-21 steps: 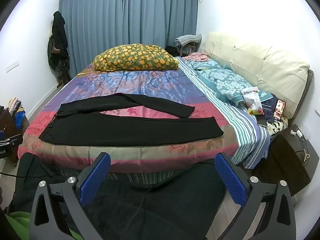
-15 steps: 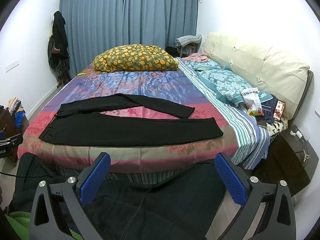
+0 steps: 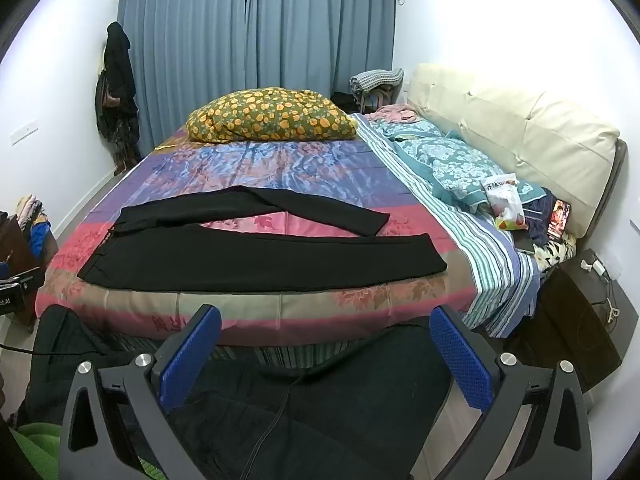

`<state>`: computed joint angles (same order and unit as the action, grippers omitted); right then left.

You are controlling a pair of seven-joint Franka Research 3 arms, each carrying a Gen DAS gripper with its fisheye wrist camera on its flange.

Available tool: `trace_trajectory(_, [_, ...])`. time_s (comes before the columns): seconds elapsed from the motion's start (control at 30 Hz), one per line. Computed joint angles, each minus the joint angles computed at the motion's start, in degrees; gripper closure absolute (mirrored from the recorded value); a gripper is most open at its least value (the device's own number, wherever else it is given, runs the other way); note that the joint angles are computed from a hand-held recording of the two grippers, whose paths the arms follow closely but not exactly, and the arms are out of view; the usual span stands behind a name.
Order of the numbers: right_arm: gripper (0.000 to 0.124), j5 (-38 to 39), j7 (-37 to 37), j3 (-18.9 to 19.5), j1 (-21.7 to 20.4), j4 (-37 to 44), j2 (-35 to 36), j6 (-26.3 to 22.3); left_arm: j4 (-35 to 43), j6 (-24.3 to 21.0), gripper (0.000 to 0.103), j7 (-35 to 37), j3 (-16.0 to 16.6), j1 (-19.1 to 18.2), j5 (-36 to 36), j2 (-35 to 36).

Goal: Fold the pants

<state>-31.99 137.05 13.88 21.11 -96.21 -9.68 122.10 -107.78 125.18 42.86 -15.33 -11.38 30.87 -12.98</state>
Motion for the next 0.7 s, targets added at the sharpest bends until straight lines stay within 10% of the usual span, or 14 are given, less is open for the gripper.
trace_trajectory(0.7, [0.021,-0.1,-0.2,-0.1,0.0,0.0,0.2,0.2,-0.2,0.0,0.001,0.0,0.0,0.0,0.1,-0.1])
